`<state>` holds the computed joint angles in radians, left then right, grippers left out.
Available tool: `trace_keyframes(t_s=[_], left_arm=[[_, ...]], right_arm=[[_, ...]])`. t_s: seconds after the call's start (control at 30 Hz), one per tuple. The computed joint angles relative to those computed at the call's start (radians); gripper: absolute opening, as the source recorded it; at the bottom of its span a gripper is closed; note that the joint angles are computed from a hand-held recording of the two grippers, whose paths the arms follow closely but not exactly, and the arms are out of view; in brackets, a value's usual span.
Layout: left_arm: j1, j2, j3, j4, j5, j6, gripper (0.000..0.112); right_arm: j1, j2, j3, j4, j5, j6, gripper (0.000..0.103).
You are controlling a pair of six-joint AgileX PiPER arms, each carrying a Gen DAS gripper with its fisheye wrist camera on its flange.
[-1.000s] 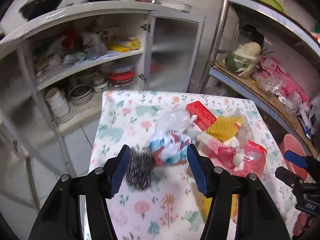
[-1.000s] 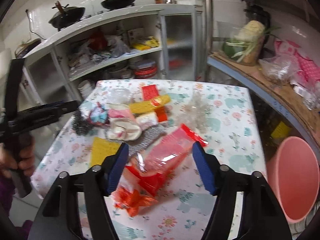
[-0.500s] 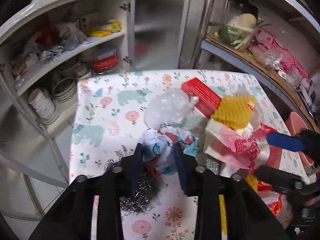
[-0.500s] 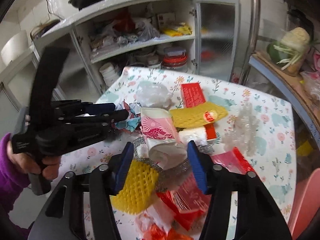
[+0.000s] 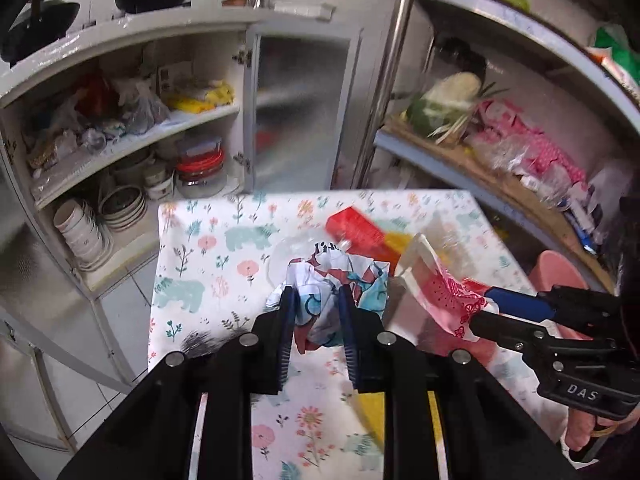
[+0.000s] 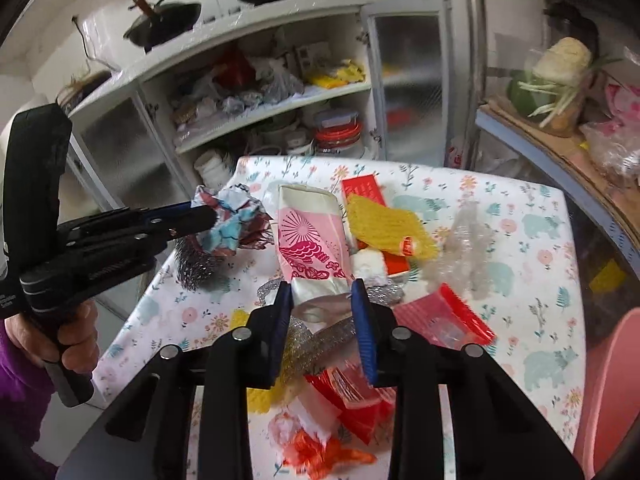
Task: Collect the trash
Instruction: 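Carry both items to the pink bucket and open both tools to drop them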
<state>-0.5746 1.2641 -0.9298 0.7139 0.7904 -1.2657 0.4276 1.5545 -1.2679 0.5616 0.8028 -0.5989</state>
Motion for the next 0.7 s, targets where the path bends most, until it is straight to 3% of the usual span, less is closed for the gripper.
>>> trace_keyframes(t_s=[0.3,0.7], left_arm=[[-0.162,0.016,-0.08,0.073,0.107,-0.122,0.021],[-0.268,0.232,-0.309,0.092,0.075,-0.107,0.021]], right_arm=[[-0.138,-0.12,0.085,0.064,0.029,-0.058,0.031],[-0.486,-0.204,0.18,0.109,0.024,-0.174,0.031]])
